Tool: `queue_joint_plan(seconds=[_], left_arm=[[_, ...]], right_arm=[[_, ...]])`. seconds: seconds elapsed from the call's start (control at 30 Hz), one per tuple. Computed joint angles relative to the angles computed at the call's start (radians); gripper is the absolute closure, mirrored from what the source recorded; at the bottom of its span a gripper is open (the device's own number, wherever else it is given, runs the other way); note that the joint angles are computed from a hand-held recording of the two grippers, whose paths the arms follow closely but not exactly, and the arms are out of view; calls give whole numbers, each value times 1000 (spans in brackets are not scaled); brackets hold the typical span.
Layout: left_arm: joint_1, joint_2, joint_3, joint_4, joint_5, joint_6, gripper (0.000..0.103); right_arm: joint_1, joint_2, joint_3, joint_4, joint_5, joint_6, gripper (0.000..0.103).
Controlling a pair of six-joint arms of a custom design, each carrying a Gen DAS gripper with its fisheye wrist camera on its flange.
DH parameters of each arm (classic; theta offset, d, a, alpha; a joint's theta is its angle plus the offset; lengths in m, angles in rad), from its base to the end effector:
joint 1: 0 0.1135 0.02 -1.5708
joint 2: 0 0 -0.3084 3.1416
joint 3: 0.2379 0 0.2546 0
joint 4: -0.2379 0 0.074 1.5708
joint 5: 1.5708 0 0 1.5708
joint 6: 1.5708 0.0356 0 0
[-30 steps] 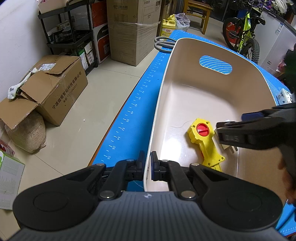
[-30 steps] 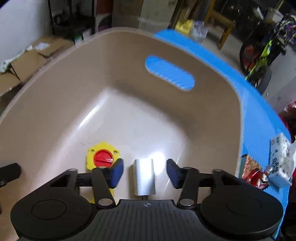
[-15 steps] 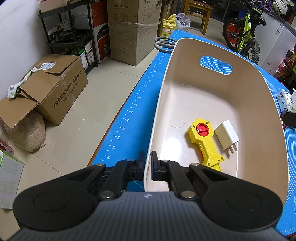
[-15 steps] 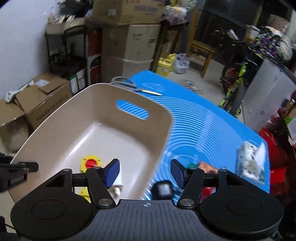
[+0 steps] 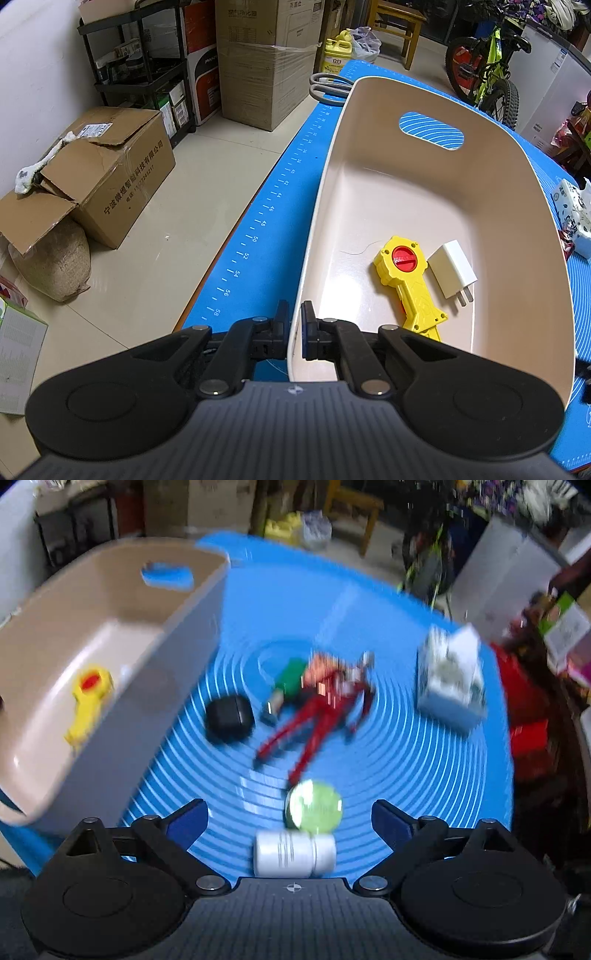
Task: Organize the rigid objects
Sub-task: 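Grasp the white pill bottle with the right gripper, then carry the white pill bottle into the basket and release it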
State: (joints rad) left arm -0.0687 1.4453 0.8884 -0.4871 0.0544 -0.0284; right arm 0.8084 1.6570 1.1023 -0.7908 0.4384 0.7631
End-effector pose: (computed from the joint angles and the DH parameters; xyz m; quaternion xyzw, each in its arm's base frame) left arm 0.2774 -0.0210 0.2449 0.0265 0.9648 -0.0389 0.2587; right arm 0.2266 0.2154 0.2379 0.0025 0.9702 -0.0751 0.2304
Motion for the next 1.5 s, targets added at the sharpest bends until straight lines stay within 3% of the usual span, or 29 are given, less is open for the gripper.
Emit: queue_joint_plan(seconds=[0.27,0.47,0.53,0.73,0.93,1.1,1.3,1.5], left_arm=[[-3,-3,-2,-1,0,-5,95],[-1,-1,0,-2,2,-5,95],[0,0,1,-2,4,-5,95],[-2,-1,1,-3,3,-6,95],[-2,-1,1,-3,3,-7,95],[9,7,7,-2,9,4,95],[11,7,8,-3,10,5,95],[10,6,7,-2,12,5,95]], right_arm=[[-23,39,-116,101,-60,31,8],[-37,29,-142,151,-72,11,24],[-30,36,-131,143,-68,11,38],[1,9,-115,120,-11,37,40],[45,-61,-19,72,102,18,40],[63,-59,117,109,178,-100,40],[72,55,271,195,153,-283,40],[61,206,398,206,58,-347,40]])
